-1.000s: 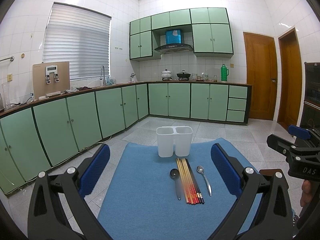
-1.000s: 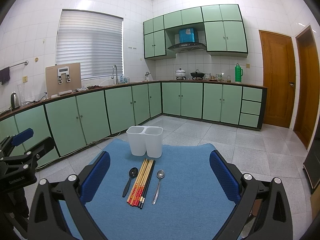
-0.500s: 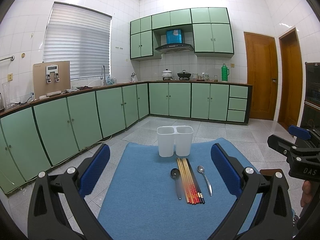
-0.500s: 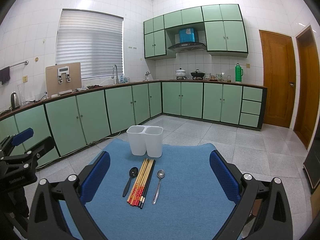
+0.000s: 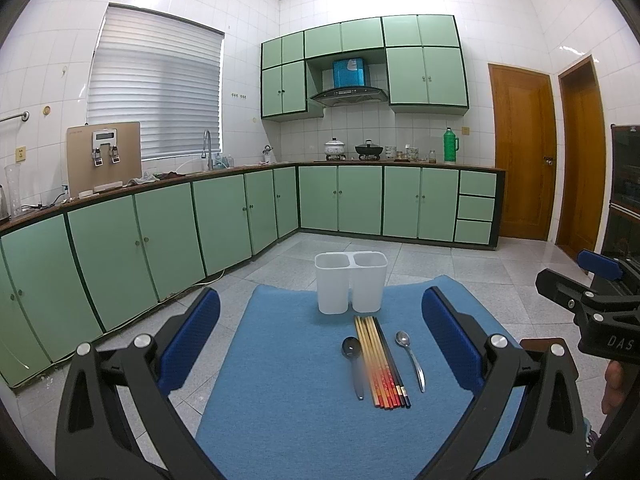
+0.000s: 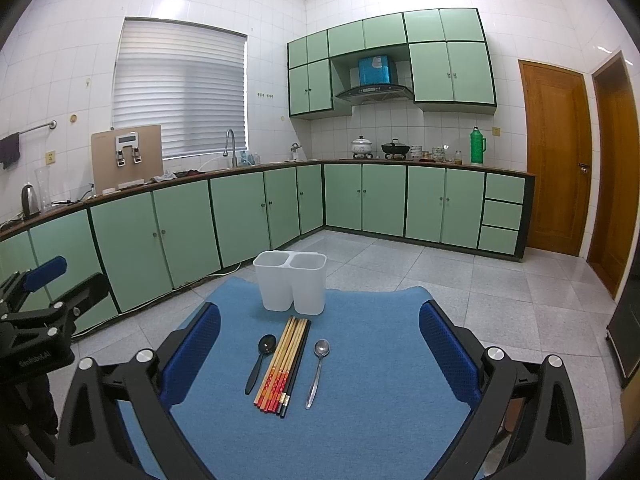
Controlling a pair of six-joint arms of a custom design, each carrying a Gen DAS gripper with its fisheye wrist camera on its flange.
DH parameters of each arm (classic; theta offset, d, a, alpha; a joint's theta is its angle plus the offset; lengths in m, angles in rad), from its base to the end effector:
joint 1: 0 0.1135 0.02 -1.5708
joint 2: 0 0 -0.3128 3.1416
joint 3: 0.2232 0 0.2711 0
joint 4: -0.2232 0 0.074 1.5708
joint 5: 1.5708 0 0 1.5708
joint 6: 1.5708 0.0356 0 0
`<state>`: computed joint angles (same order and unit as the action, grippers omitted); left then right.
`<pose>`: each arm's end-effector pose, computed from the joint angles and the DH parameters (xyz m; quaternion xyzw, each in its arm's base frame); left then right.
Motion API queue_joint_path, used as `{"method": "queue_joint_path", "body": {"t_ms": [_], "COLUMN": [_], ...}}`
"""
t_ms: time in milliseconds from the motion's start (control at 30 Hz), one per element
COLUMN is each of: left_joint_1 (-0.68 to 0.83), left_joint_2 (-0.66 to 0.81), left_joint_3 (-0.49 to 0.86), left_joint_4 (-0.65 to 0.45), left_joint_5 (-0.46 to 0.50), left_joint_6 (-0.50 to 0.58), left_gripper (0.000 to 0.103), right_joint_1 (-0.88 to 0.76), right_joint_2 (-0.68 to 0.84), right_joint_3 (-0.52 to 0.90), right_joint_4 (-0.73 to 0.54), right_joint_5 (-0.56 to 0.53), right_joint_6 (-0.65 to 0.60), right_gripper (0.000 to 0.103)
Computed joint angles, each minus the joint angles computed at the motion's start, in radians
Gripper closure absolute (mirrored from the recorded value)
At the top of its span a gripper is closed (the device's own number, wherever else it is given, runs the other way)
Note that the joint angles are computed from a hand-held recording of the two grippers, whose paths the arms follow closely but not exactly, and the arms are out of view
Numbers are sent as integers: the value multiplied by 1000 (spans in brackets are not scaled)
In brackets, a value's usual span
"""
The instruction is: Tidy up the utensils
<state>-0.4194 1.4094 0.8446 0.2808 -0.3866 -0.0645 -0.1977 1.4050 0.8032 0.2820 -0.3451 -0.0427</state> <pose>0.3049 -0.1213 0.3014 0.0252 0.7932 0.0082 0.6084 0.3184 -0.0515 0.2880 -0.0384 0.8040 0.0690 0.5893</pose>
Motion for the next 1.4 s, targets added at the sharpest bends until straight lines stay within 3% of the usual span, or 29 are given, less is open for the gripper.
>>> {"method": "queue_joint_path", "body": {"t_ms": [967,1233,1400], "left_joint_1": [32,97,167], "left_joint_2": [58,189,374], "left_joint_3": [27,105,255], "left_joint_4": [0,-32,-143], "left_joint_5": [31,60,106], "left_joint_6": [-5,-7,-15], "left_gripper": [5,5,5], "right_joint_1": [18,42,70], "right_joint_2": [49,210,390], "right_joint_3": [32,153,318], "right_joint_4": [-17,-86,-200], "right_joint_5": [25,86,133], "right_joint_6": [4,-4,-26], "right_gripper": [6,6,6]}}
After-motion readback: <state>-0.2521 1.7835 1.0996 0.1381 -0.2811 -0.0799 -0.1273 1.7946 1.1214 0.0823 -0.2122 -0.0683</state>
